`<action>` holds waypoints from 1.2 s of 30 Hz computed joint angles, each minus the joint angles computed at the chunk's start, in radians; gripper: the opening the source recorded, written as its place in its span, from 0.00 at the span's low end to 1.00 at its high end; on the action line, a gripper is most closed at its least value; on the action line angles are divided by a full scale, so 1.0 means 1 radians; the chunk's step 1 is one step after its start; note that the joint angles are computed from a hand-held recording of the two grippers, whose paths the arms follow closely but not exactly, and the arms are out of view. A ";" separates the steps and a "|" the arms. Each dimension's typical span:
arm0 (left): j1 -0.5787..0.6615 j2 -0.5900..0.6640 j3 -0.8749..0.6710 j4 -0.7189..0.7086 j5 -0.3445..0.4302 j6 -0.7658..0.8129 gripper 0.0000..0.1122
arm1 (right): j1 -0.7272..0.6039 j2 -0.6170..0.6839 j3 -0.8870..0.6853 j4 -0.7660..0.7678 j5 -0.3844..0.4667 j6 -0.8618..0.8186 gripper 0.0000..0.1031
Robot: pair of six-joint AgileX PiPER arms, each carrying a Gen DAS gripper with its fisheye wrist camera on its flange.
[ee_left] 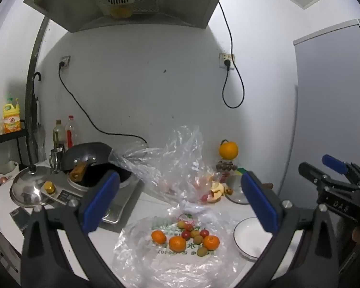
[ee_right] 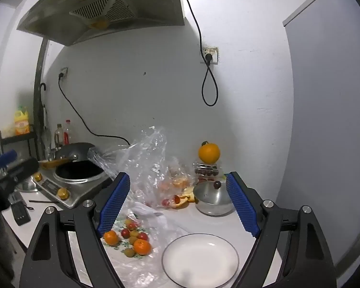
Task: Organize fruits
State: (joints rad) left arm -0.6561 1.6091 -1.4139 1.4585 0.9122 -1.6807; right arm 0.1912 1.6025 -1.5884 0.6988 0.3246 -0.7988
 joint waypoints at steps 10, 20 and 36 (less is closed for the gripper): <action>0.010 0.042 -0.061 -0.063 -0.009 0.054 0.91 | 0.011 0.057 -0.055 -0.100 0.037 0.096 0.82; 0.065 0.010 0.033 -0.001 -0.080 -0.030 0.91 | 0.052 0.088 -0.098 -0.192 0.046 0.172 0.82; 0.045 -0.008 0.039 -0.009 -0.063 -0.003 0.91 | 0.073 0.074 -0.093 -0.223 0.037 0.195 0.82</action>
State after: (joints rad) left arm -0.6107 1.6006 -1.3747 1.4490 0.8495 -1.6839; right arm 0.2646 1.6767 -1.6812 0.4757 0.3618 -0.6034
